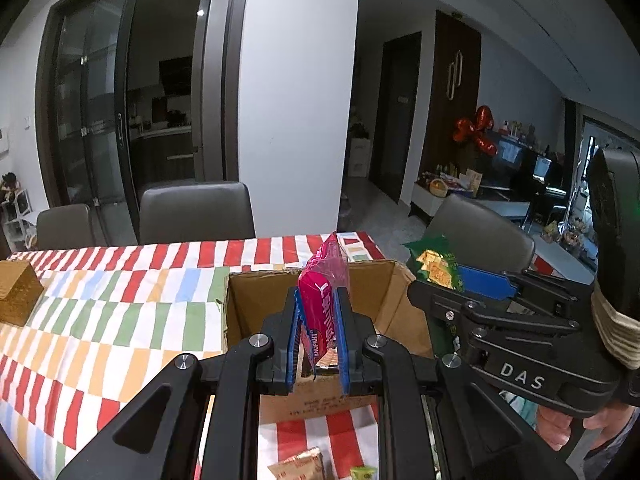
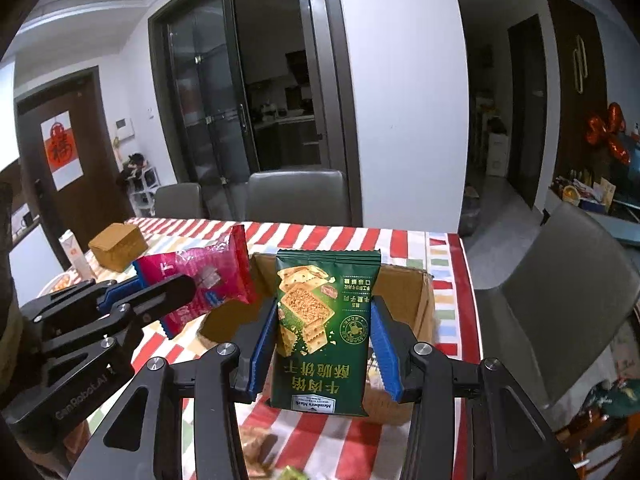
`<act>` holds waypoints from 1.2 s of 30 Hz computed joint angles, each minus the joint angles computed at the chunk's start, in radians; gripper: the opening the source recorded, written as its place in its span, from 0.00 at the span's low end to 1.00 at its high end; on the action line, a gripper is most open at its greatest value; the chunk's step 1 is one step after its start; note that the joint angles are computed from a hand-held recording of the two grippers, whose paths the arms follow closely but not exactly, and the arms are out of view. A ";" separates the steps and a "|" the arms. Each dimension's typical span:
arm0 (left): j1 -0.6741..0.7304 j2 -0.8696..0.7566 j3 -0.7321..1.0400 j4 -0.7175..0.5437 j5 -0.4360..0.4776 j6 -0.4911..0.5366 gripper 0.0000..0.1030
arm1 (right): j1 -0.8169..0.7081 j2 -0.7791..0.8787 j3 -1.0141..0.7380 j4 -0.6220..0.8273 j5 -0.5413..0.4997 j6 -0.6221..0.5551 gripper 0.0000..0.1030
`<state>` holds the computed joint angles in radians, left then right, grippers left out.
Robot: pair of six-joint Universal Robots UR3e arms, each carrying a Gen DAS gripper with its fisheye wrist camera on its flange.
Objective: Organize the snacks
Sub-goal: 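Carry both snacks over the box and open both tools to release them, then move both open tools back to the remaining snacks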
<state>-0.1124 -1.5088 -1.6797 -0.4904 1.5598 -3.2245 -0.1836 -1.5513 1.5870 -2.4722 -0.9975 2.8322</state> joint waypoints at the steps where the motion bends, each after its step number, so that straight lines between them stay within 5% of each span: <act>1: 0.006 -0.023 0.020 -0.007 -0.004 0.001 0.16 | 0.007 0.026 -0.020 -0.005 -0.009 0.004 0.44; 8: -0.013 -0.131 0.128 -0.057 0.036 0.010 0.18 | 0.057 0.167 -0.172 0.020 -0.102 0.024 0.45; 9: -0.017 -0.143 0.145 -0.068 0.049 0.008 0.22 | 0.062 0.181 -0.188 0.021 -0.111 0.029 0.46; 12: -0.028 -0.144 0.152 -0.077 0.101 -0.009 0.54 | 0.076 0.193 -0.201 0.012 -0.164 0.057 0.63; 15: -0.038 -0.091 0.089 -0.060 0.136 -0.008 0.54 | 0.053 0.159 -0.151 -0.004 -0.158 0.061 0.64; 24: -0.079 0.117 -0.151 -0.039 0.135 -0.038 0.61 | -0.054 -0.142 0.235 -0.145 -0.072 -0.049 0.64; 32: -0.215 0.223 -0.286 -0.002 0.250 -0.066 0.65 | -0.218 -0.451 0.494 -0.065 0.077 -0.215 0.63; 36: -0.275 0.272 -0.351 0.001 0.288 -0.104 0.66 | -0.337 -0.619 0.577 0.118 0.176 -0.322 0.63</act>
